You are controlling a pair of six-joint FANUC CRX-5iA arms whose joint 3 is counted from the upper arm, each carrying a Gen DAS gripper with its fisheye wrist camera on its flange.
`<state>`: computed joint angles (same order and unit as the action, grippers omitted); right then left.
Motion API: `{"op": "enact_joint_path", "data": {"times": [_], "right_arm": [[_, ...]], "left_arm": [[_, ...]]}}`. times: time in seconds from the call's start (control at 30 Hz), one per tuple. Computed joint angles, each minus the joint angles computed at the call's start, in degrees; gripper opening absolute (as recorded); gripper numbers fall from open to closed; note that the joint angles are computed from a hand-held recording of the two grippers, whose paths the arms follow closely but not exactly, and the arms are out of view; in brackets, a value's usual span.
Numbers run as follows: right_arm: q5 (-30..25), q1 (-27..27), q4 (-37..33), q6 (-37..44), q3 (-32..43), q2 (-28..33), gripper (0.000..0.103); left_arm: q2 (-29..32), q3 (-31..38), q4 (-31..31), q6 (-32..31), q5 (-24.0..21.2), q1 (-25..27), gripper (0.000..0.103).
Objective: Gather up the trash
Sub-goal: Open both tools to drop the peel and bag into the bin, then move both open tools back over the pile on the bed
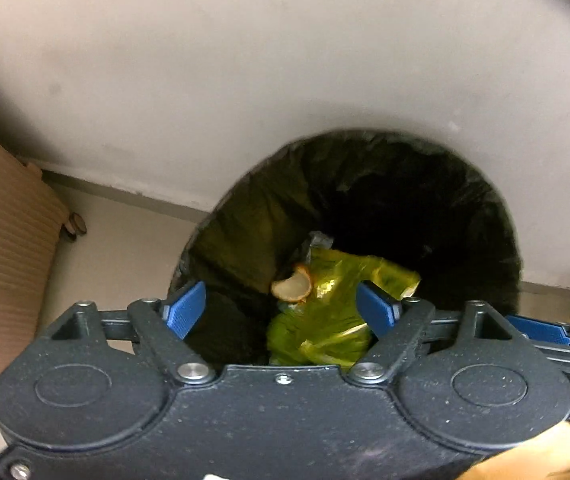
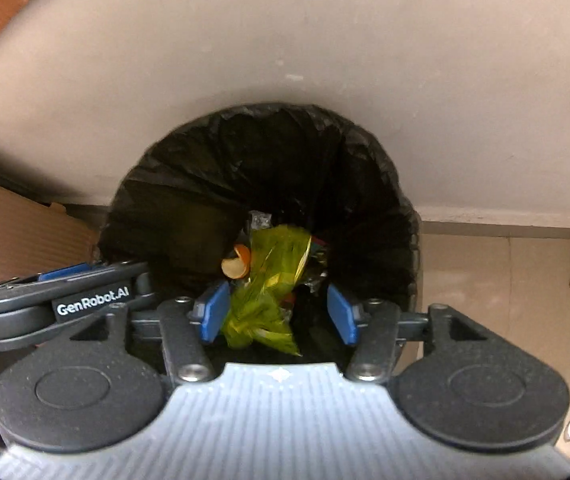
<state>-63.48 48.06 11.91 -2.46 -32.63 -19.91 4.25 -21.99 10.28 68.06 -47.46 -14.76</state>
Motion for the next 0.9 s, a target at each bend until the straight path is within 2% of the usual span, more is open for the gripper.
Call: {"op": "enact_joint_path", "data": {"times": [0.3,0.47,0.67,0.87,0.9], "right_arm": [[-12.0,1.6,5.7,0.0,9.0,-3.3,0.072],[-19.1,0.3,11.1,2.8,17.0,-2.8,0.074],[-24.2,-6.1,16.7,10.9,27.1,1.3,0.075],[-24.6,-14.3,21.0,20.4,35.3,6.2,0.075],[-24.8,-15.3,21.1,22.3,36.6,7.2,0.067]], "left_arm": [[-7.0,7.3,2.8,-2.6,-7.1,0.7,0.086],[-7.7,14.4,6.5,-4.2,-7.8,0.8,0.092],[-2.8,24.6,10.8,-5.0,-6.4,-0.8,0.096],[6.9,40.0,14.0,-1.9,-10.8,-1.9,0.096],[7.9,42.1,14.4,-0.8,-11.2,-2.0,0.096]]}}
